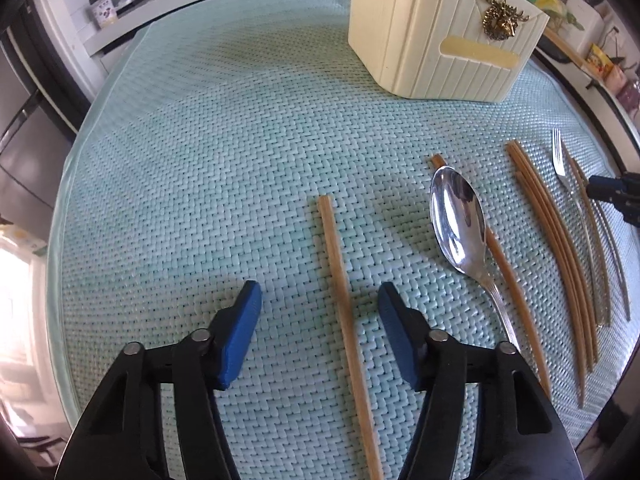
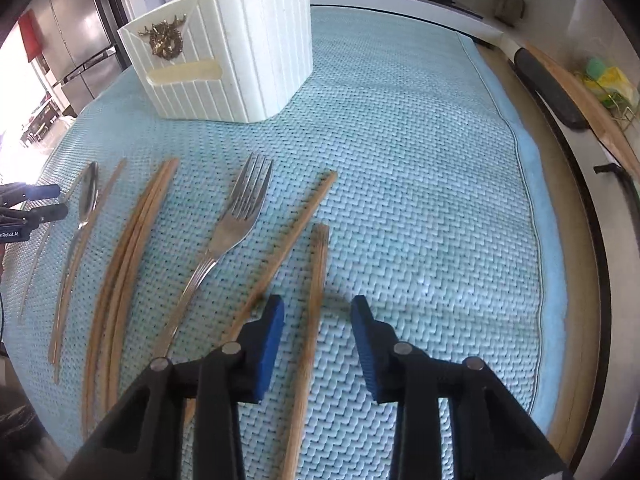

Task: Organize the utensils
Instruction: 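Grasp a lone wooden chopstick with the left tool while the right tool grasps another chopstick, then lift both chopsticks and carry them over the cream utensil holder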

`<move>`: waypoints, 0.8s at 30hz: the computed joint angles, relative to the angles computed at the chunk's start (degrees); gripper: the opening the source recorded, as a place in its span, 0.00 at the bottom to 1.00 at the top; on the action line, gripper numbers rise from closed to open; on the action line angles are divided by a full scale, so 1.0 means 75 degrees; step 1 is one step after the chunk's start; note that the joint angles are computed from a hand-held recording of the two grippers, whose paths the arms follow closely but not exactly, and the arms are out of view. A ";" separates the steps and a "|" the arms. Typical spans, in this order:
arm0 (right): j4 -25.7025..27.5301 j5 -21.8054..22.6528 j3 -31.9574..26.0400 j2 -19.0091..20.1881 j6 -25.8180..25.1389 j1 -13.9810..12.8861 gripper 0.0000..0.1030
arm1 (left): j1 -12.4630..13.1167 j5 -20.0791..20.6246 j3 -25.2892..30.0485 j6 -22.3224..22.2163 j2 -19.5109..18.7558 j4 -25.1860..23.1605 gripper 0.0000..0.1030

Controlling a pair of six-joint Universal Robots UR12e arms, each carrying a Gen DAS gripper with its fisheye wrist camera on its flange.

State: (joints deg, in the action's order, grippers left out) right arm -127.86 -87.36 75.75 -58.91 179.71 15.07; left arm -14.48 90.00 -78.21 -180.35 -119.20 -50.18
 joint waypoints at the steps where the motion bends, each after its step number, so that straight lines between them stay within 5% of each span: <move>1: 0.0120 0.0008 -0.0111 0.0055 0.0012 0.0001 0.17 | -0.0007 -0.0027 0.0072 0.0036 -0.0029 -0.0076 0.34; 4: 0.0333 -0.0008 -0.0373 0.0193 -0.0026 0.0026 0.08 | -0.0036 -0.0123 0.0241 0.0053 -0.0113 -0.0227 0.08; 6: 0.0358 -0.0007 -0.0457 0.0242 -0.0035 0.0043 0.07 | -0.0037 -0.0230 0.0265 -0.0020 -0.0132 -0.0206 0.06; 11: -0.0045 0.0166 -0.0213 0.0096 0.0273 -0.0012 0.07 | -0.0027 -0.0490 -0.0030 -0.0336 0.0018 0.0385 0.05; 24: -0.2731 0.1013 0.0890 -0.1095 0.0613 -0.0207 0.07 | 0.0113 -0.1111 -0.0796 -0.0883 0.1114 0.2836 0.04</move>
